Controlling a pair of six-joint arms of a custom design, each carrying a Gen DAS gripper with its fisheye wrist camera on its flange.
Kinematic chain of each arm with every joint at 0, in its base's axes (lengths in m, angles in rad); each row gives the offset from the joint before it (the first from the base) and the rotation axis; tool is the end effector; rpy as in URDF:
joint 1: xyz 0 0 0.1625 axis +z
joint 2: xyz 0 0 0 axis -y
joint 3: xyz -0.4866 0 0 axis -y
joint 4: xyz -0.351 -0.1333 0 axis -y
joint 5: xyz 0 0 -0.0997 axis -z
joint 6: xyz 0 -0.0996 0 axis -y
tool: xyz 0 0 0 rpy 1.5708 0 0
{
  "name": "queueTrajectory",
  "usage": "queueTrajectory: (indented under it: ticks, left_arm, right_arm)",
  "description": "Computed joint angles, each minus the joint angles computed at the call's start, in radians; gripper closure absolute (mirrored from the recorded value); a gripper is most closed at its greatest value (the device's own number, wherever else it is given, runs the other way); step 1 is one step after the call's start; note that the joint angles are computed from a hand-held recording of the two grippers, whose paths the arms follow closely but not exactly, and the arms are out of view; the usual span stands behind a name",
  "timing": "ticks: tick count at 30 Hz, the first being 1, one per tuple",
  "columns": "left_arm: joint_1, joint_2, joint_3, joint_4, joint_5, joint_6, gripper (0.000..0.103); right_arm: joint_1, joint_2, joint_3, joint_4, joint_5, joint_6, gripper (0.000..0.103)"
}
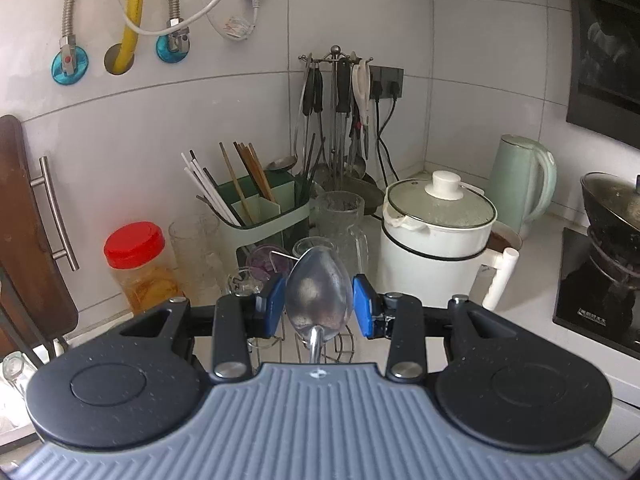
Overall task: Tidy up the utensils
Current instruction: 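Lower the silver spoon handle-first into the mug with the left gripper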
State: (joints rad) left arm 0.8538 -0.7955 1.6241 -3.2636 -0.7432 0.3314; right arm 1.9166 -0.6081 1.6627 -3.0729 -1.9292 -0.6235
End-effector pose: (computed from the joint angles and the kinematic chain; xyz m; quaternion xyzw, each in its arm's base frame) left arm -0.3002 -0.6588 0.2834 0.2704 0.8041 -0.4463 0.2849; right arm 0.3308 -0.6279 0.0943 0.4120 -0.8674 0.1922 0.2023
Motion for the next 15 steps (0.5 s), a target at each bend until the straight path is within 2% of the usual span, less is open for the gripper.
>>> queueTrajectory:
  ticks: [8,15]
  left_arm:
    - [-0.022,-0.05,0.023,0.135,0.031,-0.038,0.061]
    - [-0.045,-0.121,0.003,0.408,0.04,-0.194,0.061]
  right_arm:
    - [-0.001,0.001,0.0,-0.001,0.001,0.001,0.012]
    - [0.0,0.0,0.0,-0.001,0.0,0.002,0.012]
